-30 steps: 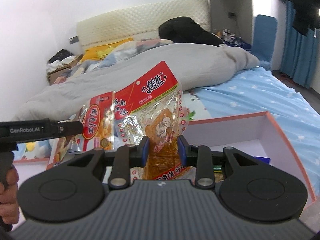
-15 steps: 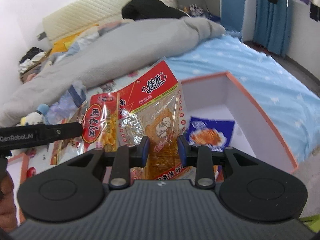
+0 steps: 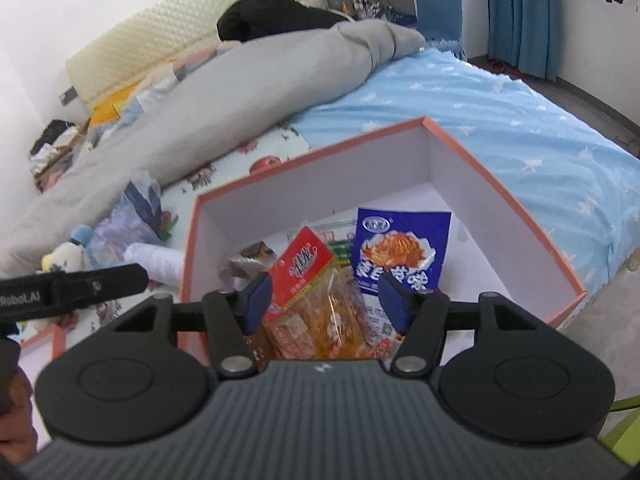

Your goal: Organize snacks

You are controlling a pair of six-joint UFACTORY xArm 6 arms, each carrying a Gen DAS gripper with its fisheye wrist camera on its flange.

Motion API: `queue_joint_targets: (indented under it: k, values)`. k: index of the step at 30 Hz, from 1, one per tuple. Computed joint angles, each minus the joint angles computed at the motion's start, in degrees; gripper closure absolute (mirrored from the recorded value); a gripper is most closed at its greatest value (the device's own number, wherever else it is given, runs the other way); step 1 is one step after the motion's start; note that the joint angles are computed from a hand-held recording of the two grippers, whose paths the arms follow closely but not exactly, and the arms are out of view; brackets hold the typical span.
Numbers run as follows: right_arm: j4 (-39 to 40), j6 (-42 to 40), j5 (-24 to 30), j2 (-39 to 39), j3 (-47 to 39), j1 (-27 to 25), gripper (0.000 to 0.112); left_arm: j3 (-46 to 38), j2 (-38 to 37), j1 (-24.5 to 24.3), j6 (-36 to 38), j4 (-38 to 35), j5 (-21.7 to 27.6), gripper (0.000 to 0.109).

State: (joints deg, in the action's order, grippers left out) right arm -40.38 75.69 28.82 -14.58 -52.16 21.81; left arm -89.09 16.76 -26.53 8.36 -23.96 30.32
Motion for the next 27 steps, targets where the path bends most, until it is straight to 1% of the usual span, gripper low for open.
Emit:
queue_joint_targets:
  k: [6,14,22,27]
  values:
    - [-2.91,2.48,1.45,-3.02,-0.3,1.69,0.051,3.09,-4.47,-0.09,1.25,-0.57,-1.73,0.024]
    - [-4.54,4.56,2.92,-5.57,-0.07,3.77,0.051,5.34,-7.26,0.48,2.01,-0.45,-1.48,0.024]
    - [-7.46,8.48,9.12,-7.82,-0.29,7.49,0.051,7.57,-9.88,0.42,3.49,-0.09,-1.28,0.024]
    - [-9.19,10.83,14.57,-9.45,-0.85,10.81,0.051,10.4,-13.13,-0.04,5.21,-1.61,-2.12,0.024]
